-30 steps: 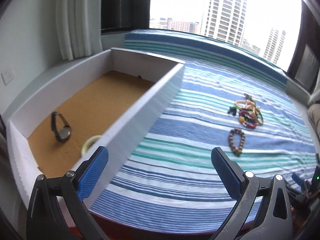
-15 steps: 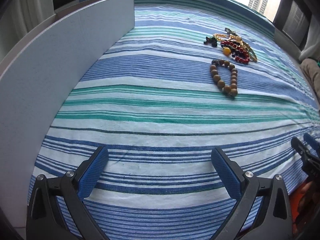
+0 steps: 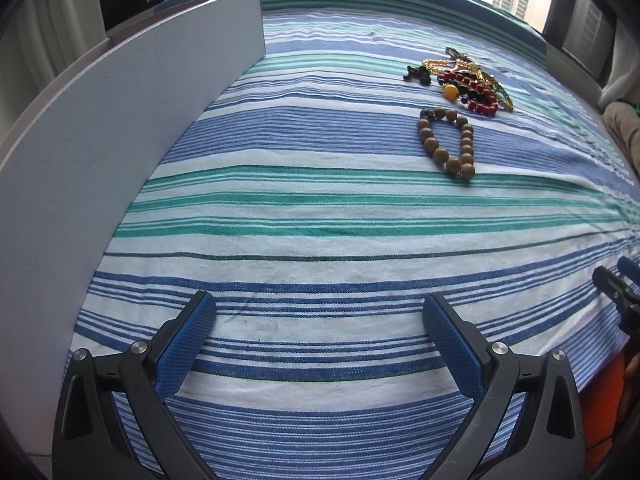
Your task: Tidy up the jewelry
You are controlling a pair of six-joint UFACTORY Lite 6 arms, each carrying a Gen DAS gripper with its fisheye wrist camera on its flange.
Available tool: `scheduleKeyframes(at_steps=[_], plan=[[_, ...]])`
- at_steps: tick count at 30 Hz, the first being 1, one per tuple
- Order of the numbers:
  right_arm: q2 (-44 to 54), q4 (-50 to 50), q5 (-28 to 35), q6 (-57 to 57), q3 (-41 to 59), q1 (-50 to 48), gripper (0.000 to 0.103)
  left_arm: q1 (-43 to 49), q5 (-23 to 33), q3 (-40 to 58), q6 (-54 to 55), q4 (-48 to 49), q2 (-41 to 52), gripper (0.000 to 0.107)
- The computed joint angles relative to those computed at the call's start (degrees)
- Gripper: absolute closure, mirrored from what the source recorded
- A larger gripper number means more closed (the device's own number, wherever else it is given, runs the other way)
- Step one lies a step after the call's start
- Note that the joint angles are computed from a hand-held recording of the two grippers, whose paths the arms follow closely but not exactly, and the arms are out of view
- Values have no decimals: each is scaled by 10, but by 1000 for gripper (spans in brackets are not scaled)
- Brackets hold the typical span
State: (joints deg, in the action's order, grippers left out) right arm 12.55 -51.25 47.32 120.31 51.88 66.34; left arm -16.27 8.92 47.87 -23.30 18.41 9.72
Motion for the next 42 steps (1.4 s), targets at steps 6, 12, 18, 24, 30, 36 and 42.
scheduleKeyframes(at_steps=[6, 12, 18, 24, 30, 36, 42], plan=[[-5, 4, -6, -8, -5, 1, 13, 4, 18, 19, 90, -78, 13, 4], [-7, 12, -10, -22, -3, -3, 12, 6, 27, 28, 134, -112, 19, 4], [-6, 10, -7, -18, -2, 1, 12, 5, 25, 28, 141, -116, 19, 4], [-5, 13, -7, -23, 1, -1, 12, 6, 17, 22, 140, -114, 16, 4], [-5, 17, -9, -27, 2, -3, 12, 7, 15, 19, 148, -120, 14, 4], [-5, 19, -10, -30, 3, -4, 12, 7, 15, 20, 146, -119, 15, 4], [-7, 23, -12, -32, 2, -5, 12, 6, 15, 19, 139, -113, 14, 4]])
